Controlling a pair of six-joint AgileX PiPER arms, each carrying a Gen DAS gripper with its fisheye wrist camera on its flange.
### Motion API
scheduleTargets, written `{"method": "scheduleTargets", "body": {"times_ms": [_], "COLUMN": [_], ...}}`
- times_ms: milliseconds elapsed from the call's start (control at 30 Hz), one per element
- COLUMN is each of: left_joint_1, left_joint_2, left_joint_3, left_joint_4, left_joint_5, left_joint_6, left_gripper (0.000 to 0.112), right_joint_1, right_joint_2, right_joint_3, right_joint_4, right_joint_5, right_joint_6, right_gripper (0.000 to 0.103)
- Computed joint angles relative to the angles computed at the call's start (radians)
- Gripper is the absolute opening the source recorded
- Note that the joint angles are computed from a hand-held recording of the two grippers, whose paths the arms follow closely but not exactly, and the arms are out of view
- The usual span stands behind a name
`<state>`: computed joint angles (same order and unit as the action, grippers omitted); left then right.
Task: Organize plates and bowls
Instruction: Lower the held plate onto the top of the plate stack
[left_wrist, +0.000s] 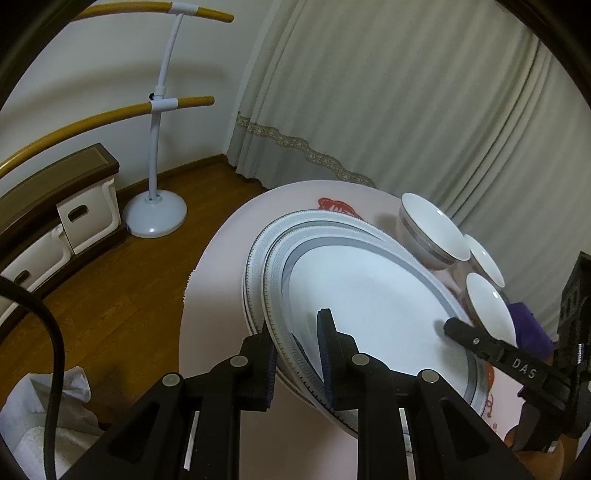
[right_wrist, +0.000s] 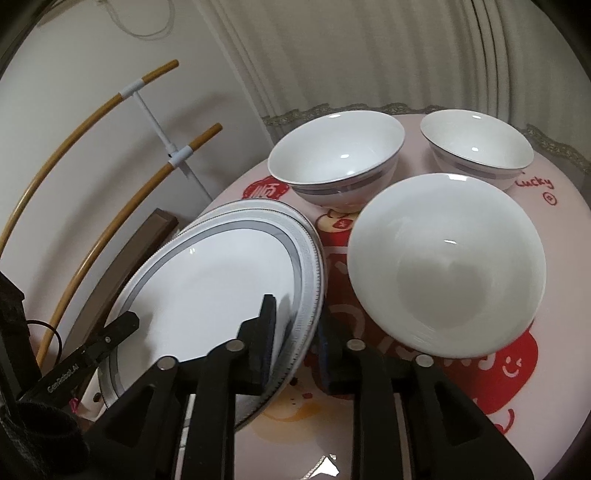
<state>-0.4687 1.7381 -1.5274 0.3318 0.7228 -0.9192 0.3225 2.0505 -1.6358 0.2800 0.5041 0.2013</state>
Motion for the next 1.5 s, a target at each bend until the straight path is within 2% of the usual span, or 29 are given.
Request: {"method": "scheduleTargets", "body": {"times_ms": [300,533,633,700,767,933,1067,1167,1267,1500], "left_joint_1": [0.009,-0.004,-0.005,-0.005,-0.01,-0.012,-0.01,-0.01,-0.011,-0.016], "left_joint_2": [0.004,0.027,0.033,0.036,0.04,0.05,0.051,0.058,0.06,0.067], "left_joint_3": [0.0,-0.028,-0.031,-0.035,-0.037,-0.048,-0.049,-0.057,-0.057,-0.065], "left_joint_4": [-0.001,0.025,0.034,0.033,0.044,0.049,0.055,0.062,0.064,0.079], "left_joint_5": [0.001,0.021,0.021,0.024,0.025,0.028,0.026,0.031,0.031,0.039], "left_joint_6": [0.01,0.006,0.002,0.005,0.0,0.006,0.009,0.011,0.009,0.013], "left_gripper": [0.017,0.017,0.017,0.017,0.017,0.017,0.017,0.017,0.017,0.017], "right_joint_1": [-0.001,0.008,0.037,0.051,0.048,0.044,0.048,0.024,0.012,-0.006], "right_joint_2": [0.016,0.023,0.031,0.04,0.04,0.051,0.043,0.038,0.038,0.044], "right_joint_3": [-0.012,-0.016,-0.03,-0.041,-0.035,-0.026,0.007,0.033,0.048,0.056], "right_joint_4": [0.026,-0.031,-0.157,-0.198,-0.164,-0.122,-0.088,0.067,0.15,0.237], "right_joint_5": [0.005,-0.002,0.008,0.012,-0.003,-0.013,-0.053,-0.068,-0.078,-0.087], "right_joint_6": [-0.007,0.047,0.146,0.176,0.154,0.134,0.124,0.0,-0.074,-0.172], "right_gripper": [0.025,0.026,0.026,0.031,0.036,0.036,0.038,0.038,0.038,0.036]}}
